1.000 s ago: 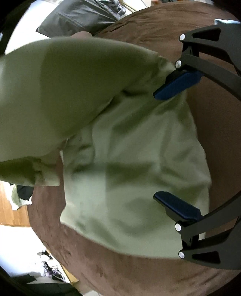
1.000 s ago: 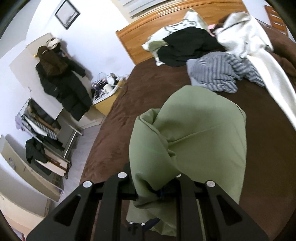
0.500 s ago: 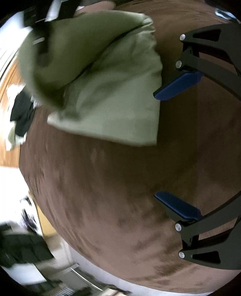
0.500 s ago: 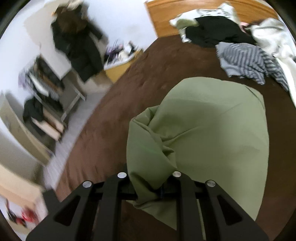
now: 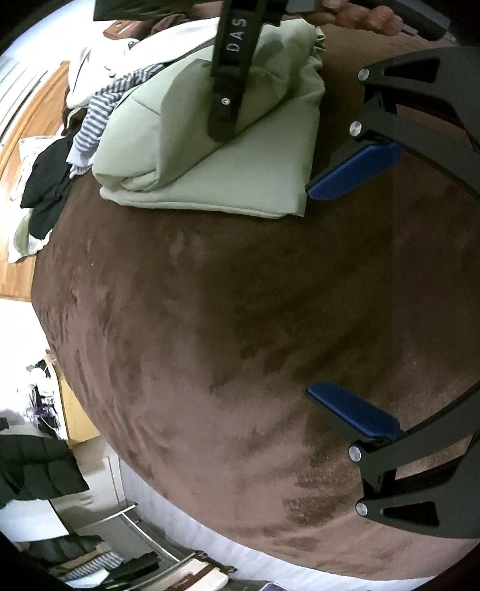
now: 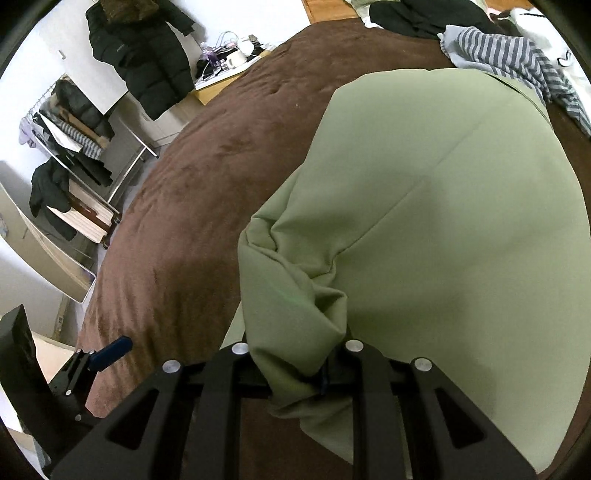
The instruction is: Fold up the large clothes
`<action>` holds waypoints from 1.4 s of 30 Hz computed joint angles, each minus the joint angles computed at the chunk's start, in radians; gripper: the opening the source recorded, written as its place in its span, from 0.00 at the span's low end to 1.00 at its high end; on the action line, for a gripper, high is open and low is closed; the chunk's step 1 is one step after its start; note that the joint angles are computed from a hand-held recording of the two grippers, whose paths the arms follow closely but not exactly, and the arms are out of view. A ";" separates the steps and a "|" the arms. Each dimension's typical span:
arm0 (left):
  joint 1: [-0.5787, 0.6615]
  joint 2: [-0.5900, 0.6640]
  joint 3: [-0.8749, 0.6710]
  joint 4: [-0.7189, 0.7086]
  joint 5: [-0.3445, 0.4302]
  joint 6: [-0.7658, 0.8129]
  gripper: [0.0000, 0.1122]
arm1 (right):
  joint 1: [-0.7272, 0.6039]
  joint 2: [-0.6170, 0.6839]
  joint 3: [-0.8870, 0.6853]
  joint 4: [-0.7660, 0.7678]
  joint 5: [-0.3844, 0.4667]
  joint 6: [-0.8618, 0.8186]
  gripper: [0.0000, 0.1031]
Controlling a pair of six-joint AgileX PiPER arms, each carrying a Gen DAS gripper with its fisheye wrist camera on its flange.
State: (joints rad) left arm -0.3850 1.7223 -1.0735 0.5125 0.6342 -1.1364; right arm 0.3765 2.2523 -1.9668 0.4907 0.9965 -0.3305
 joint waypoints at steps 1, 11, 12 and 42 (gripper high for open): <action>-0.001 0.001 -0.003 0.001 0.002 0.002 0.86 | 0.001 0.003 -0.011 -0.003 0.008 0.000 0.19; -0.023 -0.048 -0.014 0.052 0.049 -0.026 0.86 | -0.072 -0.137 0.128 0.155 0.011 -0.215 0.46; -0.028 -0.054 -0.023 0.058 0.053 -0.023 0.86 | -0.090 -0.175 0.171 0.177 0.000 -0.255 0.46; -0.005 0.230 -0.515 -0.429 0.076 0.592 0.16 | -0.433 -0.234 0.337 0.192 -0.013 -0.429 0.55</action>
